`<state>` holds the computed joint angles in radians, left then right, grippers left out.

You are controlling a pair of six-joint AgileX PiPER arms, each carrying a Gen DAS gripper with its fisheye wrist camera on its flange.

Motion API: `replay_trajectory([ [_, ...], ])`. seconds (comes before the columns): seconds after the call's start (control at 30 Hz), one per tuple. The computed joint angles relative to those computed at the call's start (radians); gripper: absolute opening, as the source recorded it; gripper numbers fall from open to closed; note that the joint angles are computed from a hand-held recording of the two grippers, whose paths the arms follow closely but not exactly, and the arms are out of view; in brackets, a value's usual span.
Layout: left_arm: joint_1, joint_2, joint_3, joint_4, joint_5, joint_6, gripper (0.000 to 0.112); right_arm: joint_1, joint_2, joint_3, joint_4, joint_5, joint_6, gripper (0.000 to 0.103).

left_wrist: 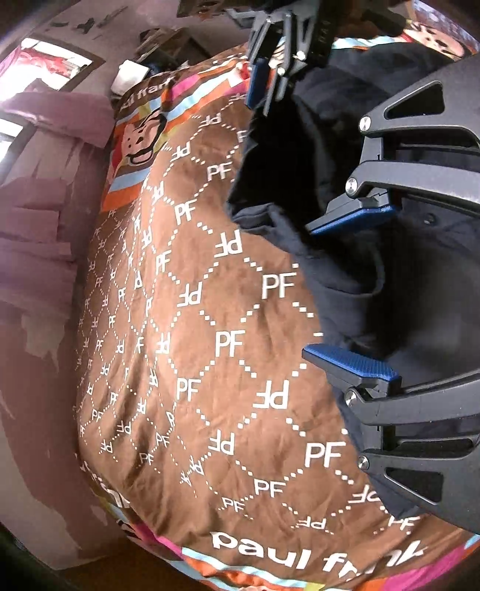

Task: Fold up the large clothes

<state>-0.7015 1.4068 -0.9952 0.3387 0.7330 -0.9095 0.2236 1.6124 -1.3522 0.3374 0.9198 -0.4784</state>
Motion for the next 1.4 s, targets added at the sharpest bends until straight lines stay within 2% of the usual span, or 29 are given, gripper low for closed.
replay_trajectory([
  [0.1,0.038,0.000,0.003,-0.062,-0.053,0.057,0.018,0.020,0.012,0.001,-0.010,-0.016,0.002,0.032],
  [0.17,0.047,-0.007,0.005,-0.068,-0.068,0.054,0.011,0.028,0.006,0.010,-0.020,-0.029,0.005,0.019],
  [0.2,0.043,-0.007,-0.004,-0.057,-0.063,0.041,0.005,0.024,0.000,0.016,-0.010,-0.031,0.001,0.007],
  [0.33,0.052,-0.083,0.029,-0.065,-0.087,0.018,0.003,-0.042,-0.055,0.052,0.108,0.005,-0.074,0.006],
  [0.4,0.060,-0.148,0.056,-0.107,-0.091,0.070,0.003,-0.082,-0.077,0.054,0.173,0.069,-0.115,0.006],
  [0.47,0.072,-0.213,0.079,-0.196,-0.083,0.188,0.003,-0.111,-0.111,0.065,0.198,0.137,-0.157,0.006],
  [0.53,0.053,-0.242,0.078,-0.231,-0.036,0.255,0.003,-0.130,-0.136,0.079,0.196,0.202,-0.199,0.006],
  [0.63,0.010,-0.249,0.085,-0.264,0.043,0.332,0.003,-0.133,-0.166,0.137,0.146,0.244,-0.236,0.006],
  [0.7,-0.009,-0.219,0.090,-0.309,0.083,0.391,0.003,-0.121,-0.180,0.192,0.103,0.240,-0.245,0.006],
  [0.8,-0.066,-0.149,0.093,-0.293,0.120,0.387,0.003,-0.099,-0.194,0.271,0.061,0.202,-0.254,0.006],
  [1.03,-0.144,0.036,0.109,-0.209,0.109,0.285,0.003,-0.030,-0.169,0.407,0.012,0.060,-0.195,0.006],
  [1.13,-0.197,0.045,0.108,-0.124,0.119,0.219,0.003,-0.035,-0.182,0.433,0.022,0.028,-0.208,0.006],
  [1.2,-0.225,-0.017,0.144,-0.084,0.098,0.178,0.005,-0.059,-0.213,0.437,0.054,0.039,-0.238,0.007],
  [1.27,-0.198,-0.107,0.191,-0.156,0.062,0.220,0.014,-0.107,-0.228,0.416,0.098,0.107,-0.290,0.014],
  [1.33,-0.178,-0.180,0.213,-0.193,0.067,0.212,0.035,-0.145,-0.228,0.384,0.124,0.176,-0.312,0.036],
  [1.4,-0.192,-0.260,0.225,-0.159,0.100,0.127,0.039,-0.179,-0.235,0.346,0.147,0.242,-0.328,0.045],
])
